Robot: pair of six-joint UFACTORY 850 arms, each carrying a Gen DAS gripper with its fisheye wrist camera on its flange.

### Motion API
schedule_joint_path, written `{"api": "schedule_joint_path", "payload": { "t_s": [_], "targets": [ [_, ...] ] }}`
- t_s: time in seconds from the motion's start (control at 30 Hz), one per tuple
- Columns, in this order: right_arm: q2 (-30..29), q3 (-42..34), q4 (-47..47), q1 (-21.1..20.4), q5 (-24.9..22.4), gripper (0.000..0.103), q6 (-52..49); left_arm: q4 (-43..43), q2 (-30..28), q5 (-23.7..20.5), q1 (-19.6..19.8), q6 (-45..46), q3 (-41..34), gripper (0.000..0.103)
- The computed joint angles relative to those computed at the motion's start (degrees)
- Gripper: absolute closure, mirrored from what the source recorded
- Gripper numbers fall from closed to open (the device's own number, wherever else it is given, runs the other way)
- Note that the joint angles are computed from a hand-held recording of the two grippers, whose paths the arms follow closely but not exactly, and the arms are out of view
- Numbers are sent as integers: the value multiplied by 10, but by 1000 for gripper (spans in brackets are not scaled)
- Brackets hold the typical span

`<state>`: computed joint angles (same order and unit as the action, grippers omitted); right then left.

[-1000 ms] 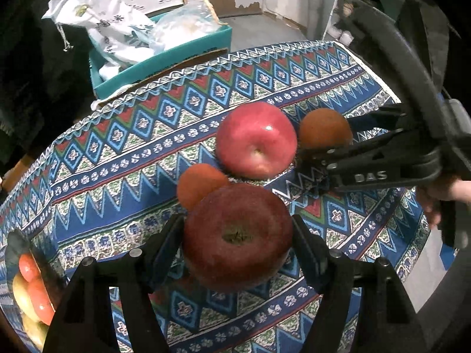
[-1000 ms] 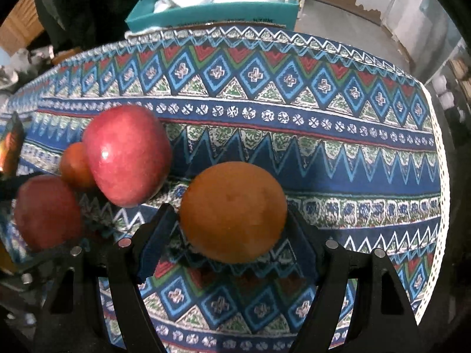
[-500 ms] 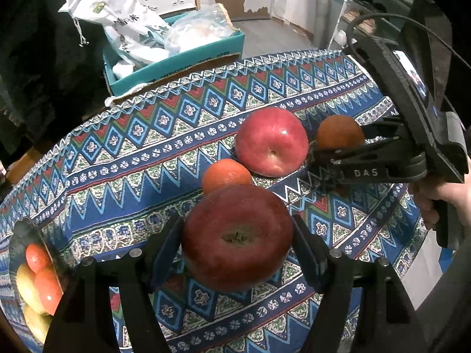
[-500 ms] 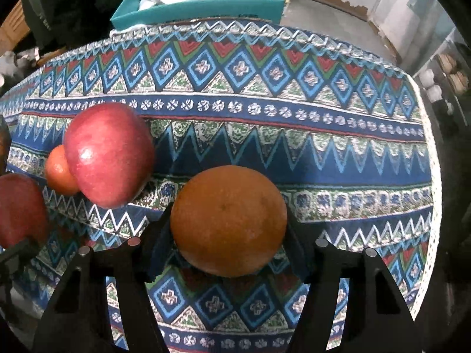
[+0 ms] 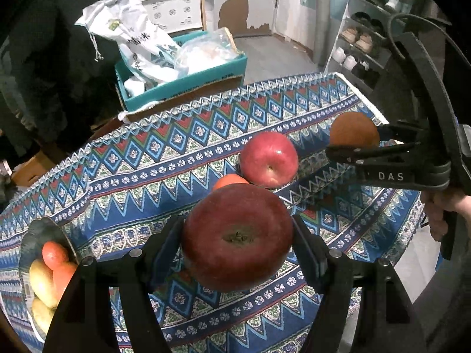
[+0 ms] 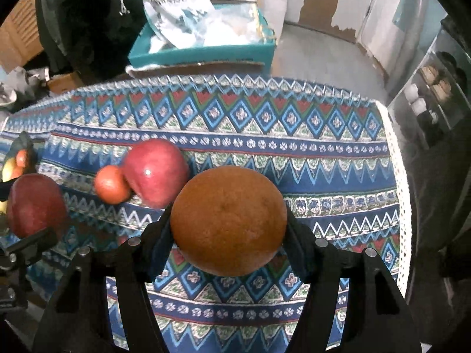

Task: Organize fruits
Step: 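Carry the red apple and orange over the glass bowl with both tools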

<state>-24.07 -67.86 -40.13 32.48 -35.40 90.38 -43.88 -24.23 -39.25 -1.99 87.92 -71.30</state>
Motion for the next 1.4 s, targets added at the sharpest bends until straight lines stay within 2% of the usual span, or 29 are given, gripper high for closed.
{"api": "schedule_joint_path", "payload": {
  "t_s": [0.33,0.77,1.4],
  "targets": [
    [21,-17,-60,29,-28,37,50,-29,23,-24,23,20,-1,29],
    [33,-51,-108,61,-58,37,64,-74,54,-65,60,62,-3,29],
    [8,-128,-150,92,-55,37,48,-104,56,-118,110,66,-37,29]
  ]
}}
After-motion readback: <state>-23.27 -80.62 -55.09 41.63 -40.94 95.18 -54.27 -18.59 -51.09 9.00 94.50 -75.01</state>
